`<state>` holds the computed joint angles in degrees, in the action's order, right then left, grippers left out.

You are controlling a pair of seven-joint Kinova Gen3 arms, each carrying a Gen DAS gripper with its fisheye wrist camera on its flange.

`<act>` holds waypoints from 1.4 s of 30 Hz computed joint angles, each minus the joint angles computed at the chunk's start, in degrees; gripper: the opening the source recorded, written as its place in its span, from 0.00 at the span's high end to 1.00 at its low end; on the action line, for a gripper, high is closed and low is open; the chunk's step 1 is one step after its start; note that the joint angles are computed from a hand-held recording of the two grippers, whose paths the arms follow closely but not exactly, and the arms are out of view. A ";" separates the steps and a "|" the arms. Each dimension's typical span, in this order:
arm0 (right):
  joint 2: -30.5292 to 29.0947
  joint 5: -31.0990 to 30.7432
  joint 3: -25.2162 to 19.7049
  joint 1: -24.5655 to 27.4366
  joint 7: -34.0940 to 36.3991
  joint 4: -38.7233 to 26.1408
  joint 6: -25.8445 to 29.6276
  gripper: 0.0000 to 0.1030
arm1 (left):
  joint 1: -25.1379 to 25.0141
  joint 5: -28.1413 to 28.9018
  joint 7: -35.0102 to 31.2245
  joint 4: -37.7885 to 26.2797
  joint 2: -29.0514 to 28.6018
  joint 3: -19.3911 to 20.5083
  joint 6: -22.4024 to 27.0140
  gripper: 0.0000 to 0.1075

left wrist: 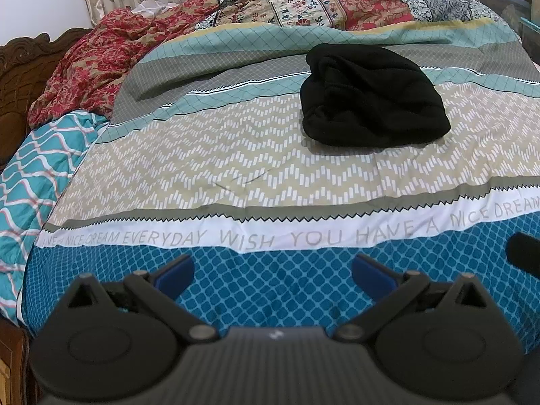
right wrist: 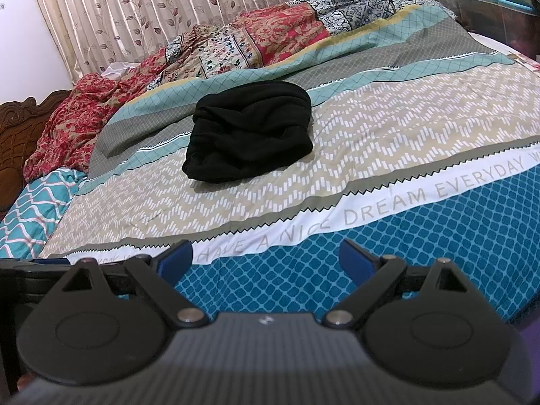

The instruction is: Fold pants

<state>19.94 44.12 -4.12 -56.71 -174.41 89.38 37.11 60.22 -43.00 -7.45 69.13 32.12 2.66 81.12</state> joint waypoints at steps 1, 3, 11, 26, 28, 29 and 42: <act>0.00 0.01 -0.01 0.01 0.00 0.00 0.00 0.08 | 0.00 0.00 0.00 0.00 0.00 0.00 0.00 0.04; 0.01 0.12 -0.02 -0.03 -0.02 0.10 -0.13 0.08 | -0.02 -0.01 -0.05 0.01 0.00 0.02 0.02 0.04; 0.06 0.33 0.00 -0.21 -0.32 0.11 -0.13 0.08 | -0.05 0.04 -0.19 -0.02 0.01 0.04 0.00 0.04; -0.04 -0.20 0.00 0.18 0.63 0.09 -0.50 0.08 | -0.36 0.50 -1.23 -0.26 0.22 0.02 -0.40 0.04; -0.03 -0.25 0.03 0.19 0.61 0.07 -0.48 0.08 | -0.34 0.55 -1.25 -0.27 0.25 -0.02 -0.36 0.04; -0.01 -0.27 0.06 0.28 0.62 0.10 -0.57 0.08 | -0.35 0.57 -1.24 -0.24 0.23 -0.04 -0.41 0.04; 0.02 -0.24 0.23 0.23 0.32 0.32 -0.84 0.08 | -0.50 0.86 -0.92 0.52 -0.06 0.06 -0.85 0.04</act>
